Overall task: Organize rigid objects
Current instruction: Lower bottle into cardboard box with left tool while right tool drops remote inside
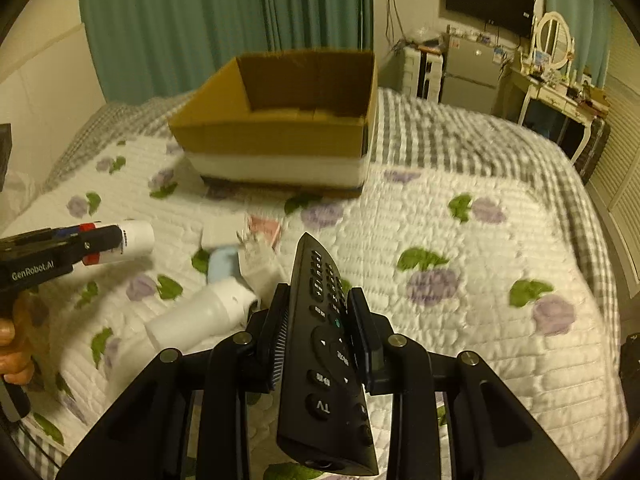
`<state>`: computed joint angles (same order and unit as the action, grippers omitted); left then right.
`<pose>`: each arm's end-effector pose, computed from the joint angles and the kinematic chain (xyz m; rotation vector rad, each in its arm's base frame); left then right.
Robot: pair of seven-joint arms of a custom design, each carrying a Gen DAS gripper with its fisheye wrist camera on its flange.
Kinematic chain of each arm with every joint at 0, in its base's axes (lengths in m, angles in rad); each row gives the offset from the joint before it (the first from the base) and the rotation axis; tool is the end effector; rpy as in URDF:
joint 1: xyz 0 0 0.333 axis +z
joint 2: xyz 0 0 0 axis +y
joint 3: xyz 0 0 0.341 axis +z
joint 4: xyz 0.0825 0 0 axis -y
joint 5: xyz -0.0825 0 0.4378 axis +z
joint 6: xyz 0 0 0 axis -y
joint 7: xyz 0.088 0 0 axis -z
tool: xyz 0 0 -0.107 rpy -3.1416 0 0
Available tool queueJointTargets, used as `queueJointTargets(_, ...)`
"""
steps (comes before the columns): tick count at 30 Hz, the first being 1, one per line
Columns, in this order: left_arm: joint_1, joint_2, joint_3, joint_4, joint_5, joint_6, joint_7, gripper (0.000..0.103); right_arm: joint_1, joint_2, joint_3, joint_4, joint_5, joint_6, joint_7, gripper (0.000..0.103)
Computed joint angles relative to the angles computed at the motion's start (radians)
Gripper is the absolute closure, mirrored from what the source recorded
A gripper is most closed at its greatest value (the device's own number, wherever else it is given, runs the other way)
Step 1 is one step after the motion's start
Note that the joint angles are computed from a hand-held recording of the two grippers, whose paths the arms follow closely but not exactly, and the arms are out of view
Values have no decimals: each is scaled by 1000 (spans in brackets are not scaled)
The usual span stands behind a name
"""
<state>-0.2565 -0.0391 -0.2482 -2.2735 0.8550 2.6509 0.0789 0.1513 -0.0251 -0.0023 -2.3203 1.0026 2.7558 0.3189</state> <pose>0.5000 -0.3003 0.4018 -2.0960 1.5463 -0.6594 0.5691 0.0502 0.3766 -2.1522 1.2196 -0.3431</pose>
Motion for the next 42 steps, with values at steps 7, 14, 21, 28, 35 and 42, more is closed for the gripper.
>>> queueJointTargets(7, -5, -24, -15, 47, 121, -32, -29, 67, 12, -79, -16, 12, 132, -21, -86, 75)
queueJointTargets(14, 4, -44, -16, 91, 183, -27, -35, 67, 40, -143, -35, 44, 251, -37, -179, 75)
queueJointTargets(21, 27, -55, -15, 141, 279, -35, -80, 67, 59, -143, -38, 113, 343, -32, -270, 75)
queueJointTargets(28, 43, 2, 1, 229, 345, -25, -86, 67, 64, -80, -24, 228, 414, -34, -327, 75)
queueJointTargets(35, 35, 120, 41, 346, 407, -21, -86, 67, 59, 43, 16, 357, 419, -8, -358, 75)
queueJointTargets(42, 19, 255, 94, 462, 372, 10, -11, 67, 41, 218, 70, 497, 316, 31, -280, 75)
